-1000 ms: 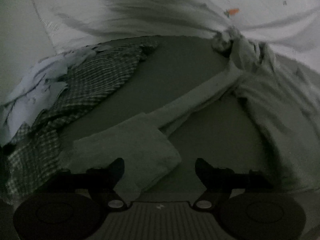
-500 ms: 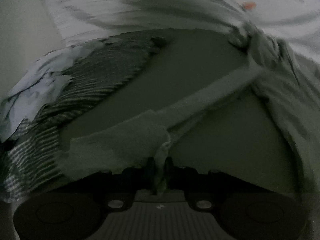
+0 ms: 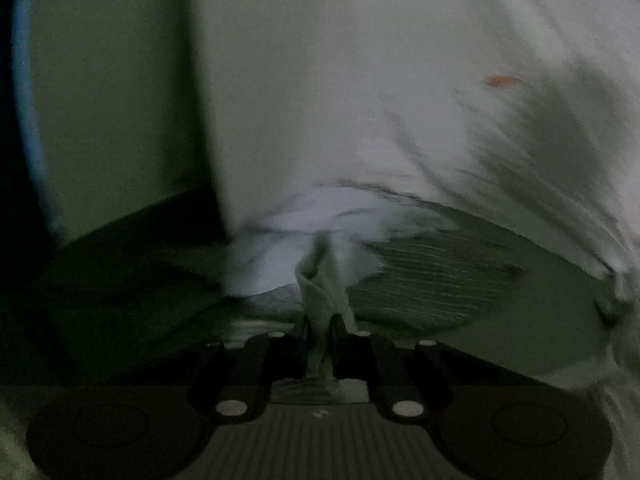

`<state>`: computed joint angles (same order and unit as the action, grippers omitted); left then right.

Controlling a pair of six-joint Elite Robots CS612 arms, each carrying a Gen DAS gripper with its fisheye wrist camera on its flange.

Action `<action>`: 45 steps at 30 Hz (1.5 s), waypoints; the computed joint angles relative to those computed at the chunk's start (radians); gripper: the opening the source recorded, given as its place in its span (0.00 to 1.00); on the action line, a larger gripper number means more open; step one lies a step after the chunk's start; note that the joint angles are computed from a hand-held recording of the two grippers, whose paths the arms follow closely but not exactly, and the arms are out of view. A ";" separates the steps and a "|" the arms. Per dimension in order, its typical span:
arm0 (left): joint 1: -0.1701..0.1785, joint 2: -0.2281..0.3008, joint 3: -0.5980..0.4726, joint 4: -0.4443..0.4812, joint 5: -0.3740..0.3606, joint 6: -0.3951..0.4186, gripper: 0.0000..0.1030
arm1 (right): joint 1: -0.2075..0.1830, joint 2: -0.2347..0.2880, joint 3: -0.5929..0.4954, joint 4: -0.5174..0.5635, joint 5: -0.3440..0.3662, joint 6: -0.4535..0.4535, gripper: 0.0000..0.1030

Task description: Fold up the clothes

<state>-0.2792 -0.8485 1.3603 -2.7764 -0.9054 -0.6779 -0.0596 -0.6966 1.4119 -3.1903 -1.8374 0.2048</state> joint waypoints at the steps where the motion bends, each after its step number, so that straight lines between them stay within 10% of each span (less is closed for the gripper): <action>1: 0.003 -0.005 0.008 0.031 0.010 -0.020 0.11 | 0.000 0.000 0.000 0.000 0.000 0.000 1.00; 7: 0.031 -0.001 -0.004 0.306 -0.064 -0.219 0.17 | 0.000 0.000 -0.001 0.004 0.001 0.002 1.00; 11: 0.023 0.002 -0.010 0.337 -0.069 -0.214 0.27 | -0.001 -0.005 -0.010 0.042 0.003 0.012 1.00; 16: 0.013 0.015 -0.021 0.188 -0.050 -0.086 0.50 | -0.009 -0.028 -0.040 0.192 0.042 0.021 1.00; 22: 0.000 0.088 -0.108 0.019 -0.243 0.227 0.62 | -0.023 -0.036 -0.063 0.179 0.140 0.025 1.00; 29: -0.011 0.223 -0.324 0.098 -0.495 0.422 0.70 | -0.032 0.042 -0.224 0.262 0.205 -0.004 1.00; 36: -0.047 0.406 -0.636 0.240 -0.476 0.609 0.72 | -0.040 0.136 -0.417 0.437 0.259 -0.056 1.00; 45: -0.051 0.585 -0.939 0.323 -0.449 0.663 0.78 | -0.027 0.187 -0.495 0.465 0.189 -0.076 1.00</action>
<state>-0.3307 -0.2633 0.4209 -2.4536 -1.3543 -0.0151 -0.0865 -0.5091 0.9165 -2.7251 -1.6484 0.1283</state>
